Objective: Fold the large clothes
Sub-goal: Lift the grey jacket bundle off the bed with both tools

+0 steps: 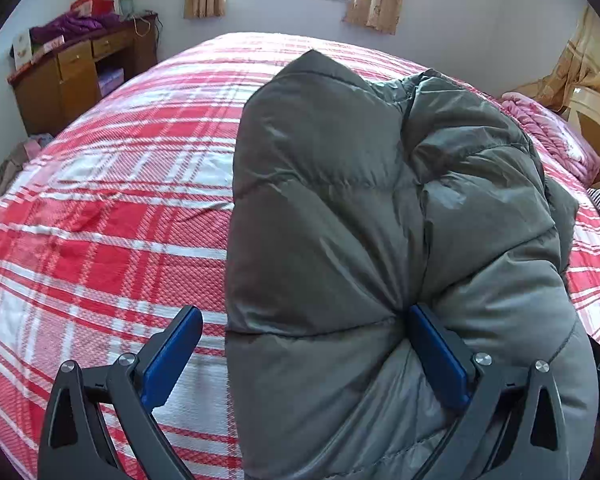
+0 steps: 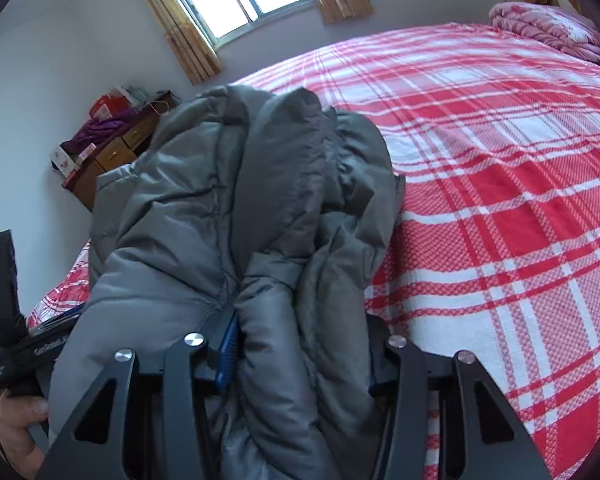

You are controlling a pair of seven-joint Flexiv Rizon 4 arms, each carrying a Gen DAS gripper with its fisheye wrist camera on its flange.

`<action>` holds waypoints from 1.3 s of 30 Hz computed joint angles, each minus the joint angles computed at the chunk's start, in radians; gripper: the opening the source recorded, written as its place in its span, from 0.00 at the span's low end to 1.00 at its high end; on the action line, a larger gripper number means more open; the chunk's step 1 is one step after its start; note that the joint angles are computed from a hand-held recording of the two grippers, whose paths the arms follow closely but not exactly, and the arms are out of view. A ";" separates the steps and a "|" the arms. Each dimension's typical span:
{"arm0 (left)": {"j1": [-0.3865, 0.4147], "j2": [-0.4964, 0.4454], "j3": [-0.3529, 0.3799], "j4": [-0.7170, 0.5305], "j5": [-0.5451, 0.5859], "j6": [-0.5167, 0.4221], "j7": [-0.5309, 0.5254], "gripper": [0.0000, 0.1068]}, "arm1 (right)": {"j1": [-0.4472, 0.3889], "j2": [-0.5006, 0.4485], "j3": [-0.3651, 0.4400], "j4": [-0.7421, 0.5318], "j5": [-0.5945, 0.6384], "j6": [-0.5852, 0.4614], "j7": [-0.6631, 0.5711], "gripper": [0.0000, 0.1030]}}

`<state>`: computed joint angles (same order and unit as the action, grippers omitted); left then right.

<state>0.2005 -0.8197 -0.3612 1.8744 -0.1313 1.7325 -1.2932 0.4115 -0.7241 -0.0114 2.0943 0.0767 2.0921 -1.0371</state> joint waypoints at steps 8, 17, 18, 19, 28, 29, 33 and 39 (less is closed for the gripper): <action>0.069 -0.020 -0.104 0.023 0.063 0.026 0.054 0.68 | -0.082 -0.018 0.058 -0.021 -0.091 -0.002 0.037 0.54; -0.094 0.065 0.056 0.077 0.120 0.163 0.060 0.20 | -0.103 -0.025 0.099 -0.028 -0.151 0.032 0.026 0.23; -0.084 0.082 0.047 0.095 0.137 0.179 0.054 0.18 | -0.129 -0.028 0.125 -0.023 -0.173 0.058 0.032 0.22; -0.091 0.097 0.058 0.109 0.147 0.199 0.049 0.17 | -0.160 -0.030 0.157 -0.013 -0.203 0.090 0.043 0.21; 0.120 0.269 -0.028 0.276 0.353 0.304 -0.085 0.13 | -0.101 0.040 0.158 0.071 -0.210 0.244 0.027 0.20; 0.153 0.283 -0.042 0.291 0.379 0.306 -0.102 0.13 | -0.099 0.047 0.162 0.075 -0.216 0.251 0.030 0.20; 0.285 0.338 -0.096 0.345 0.469 0.309 -0.170 0.12 | -0.049 0.071 0.156 0.083 -0.203 0.254 0.012 0.20; 0.535 0.393 -0.240 0.401 0.590 0.292 -0.264 0.11 | -0.009 0.102 0.167 0.076 -0.213 0.233 -0.005 0.20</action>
